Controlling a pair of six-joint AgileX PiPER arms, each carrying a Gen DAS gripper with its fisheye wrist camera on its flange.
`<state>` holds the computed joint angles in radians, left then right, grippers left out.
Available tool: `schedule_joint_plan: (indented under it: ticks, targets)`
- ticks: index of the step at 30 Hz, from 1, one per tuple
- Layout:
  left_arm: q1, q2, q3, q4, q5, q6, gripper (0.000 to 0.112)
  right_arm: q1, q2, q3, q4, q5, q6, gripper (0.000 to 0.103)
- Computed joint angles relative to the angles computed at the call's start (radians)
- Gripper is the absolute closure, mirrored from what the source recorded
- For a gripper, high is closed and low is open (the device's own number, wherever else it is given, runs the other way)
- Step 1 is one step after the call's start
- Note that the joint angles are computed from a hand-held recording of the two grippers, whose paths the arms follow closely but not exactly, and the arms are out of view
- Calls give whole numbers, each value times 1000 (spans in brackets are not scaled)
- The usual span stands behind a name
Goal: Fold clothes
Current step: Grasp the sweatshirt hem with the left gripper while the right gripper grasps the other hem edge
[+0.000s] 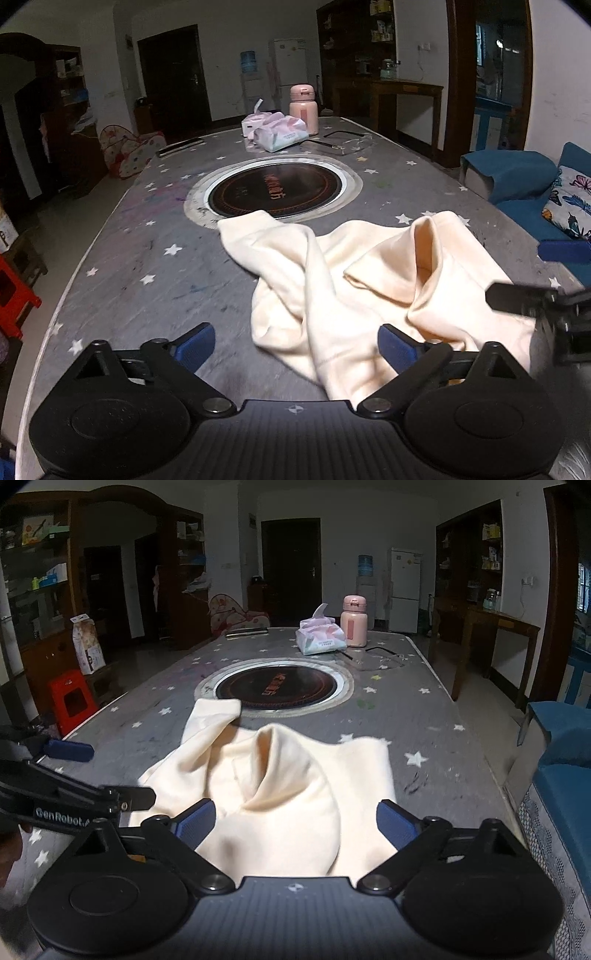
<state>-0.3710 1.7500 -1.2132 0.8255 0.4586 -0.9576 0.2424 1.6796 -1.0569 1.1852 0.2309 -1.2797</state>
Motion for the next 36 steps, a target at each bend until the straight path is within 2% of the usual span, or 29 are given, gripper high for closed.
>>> schedule_joint_plan:
  ticks: [3, 12, 15, 17, 18, 19, 21, 22, 24, 27, 33, 36]
  targets:
    - [20, 24, -29, -43, -35, 48, 30, -9, 58, -87, -116, 38, 118, 19]
    - [61, 86, -107, -230, -110, 270, 37, 15, 227, -326, -378, 128, 361, 38]
    - [75, 113, -138, -318, -112, 363, 44, 23, 270, -376, -446, 140, 422, 48]
    - [90, 137, -170, -397, -100, 439, 53, 18, 287, -392, -444, 148, 416, 63]
    - [97, 150, -185, -432, -95, 473, 56, 14, 293, -397, -432, 151, 401, 67]
    - [103, 161, -196, -455, -92, 496, 59, 11, 296, -396, -423, 147, 394, 78]
    - [110, 172, -201, -478, -103, 520, 82, 5, 291, -382, -408, 125, 386, 87]
    - [115, 172, -198, -501, -111, 542, 86, 2, 287, -374, -400, 113, 382, 94]
    - [123, 167, -185, -537, -131, 571, 98, -7, 269, -345, -346, 92, 329, 96]
    - [121, 147, -150, -462, -167, 501, 105, -25, 226, -282, -224, 53, 197, 98]
    - [129, 61, -46, -240, -226, 269, 106, -85, 105, -140, 114, 0, -133, 100]
    - [143, 9, 8, -153, -239, 168, 106, -125, 47, -79, 214, 1, -225, 100]
